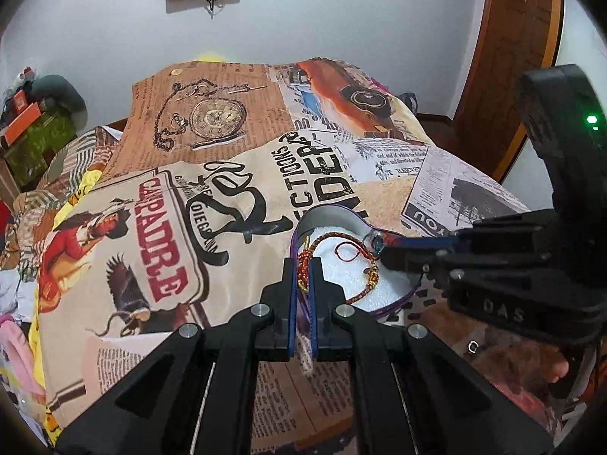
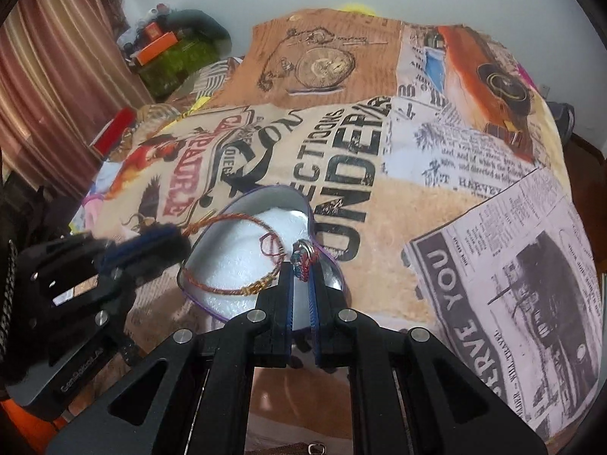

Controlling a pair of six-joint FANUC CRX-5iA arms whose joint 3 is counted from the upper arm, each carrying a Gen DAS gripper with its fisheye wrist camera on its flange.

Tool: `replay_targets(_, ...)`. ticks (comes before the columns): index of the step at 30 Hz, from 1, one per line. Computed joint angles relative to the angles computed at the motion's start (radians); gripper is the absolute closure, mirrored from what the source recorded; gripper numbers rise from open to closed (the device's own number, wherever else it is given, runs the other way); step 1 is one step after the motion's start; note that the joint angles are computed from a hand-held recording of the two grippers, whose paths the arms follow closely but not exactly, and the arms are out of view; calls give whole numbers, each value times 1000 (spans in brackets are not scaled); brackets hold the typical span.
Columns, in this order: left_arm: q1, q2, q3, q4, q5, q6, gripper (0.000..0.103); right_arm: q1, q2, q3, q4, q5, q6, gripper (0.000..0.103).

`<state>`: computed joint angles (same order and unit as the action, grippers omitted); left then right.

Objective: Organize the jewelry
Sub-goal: 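Carry the beaded bracelet and red charm together into the purple heart tin, then open both grippers to release the bracelet and charm into the tin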

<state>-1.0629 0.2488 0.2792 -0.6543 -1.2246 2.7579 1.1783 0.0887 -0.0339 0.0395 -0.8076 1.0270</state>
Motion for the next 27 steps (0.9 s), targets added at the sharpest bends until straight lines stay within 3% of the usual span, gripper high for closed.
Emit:
replay_targets(8, -2, -4, -3, -3, -12, -6, 99, -9, -20, 9, -123, 27, 114, 96)
replay_targets(14, -14, -20, -12, -16, -21, 5, 99, 30, -10, -21, 6, 8, 47, 96)
replay_targets(23, -28, -47, -31, -6, -24, 20, 98, 58, -23, -33, 74, -12, 11, 96)
replay_targets(27, -48, -42, -25, -2, -56, 9, 97, 77, -45, -60, 118, -17, -16, 88)
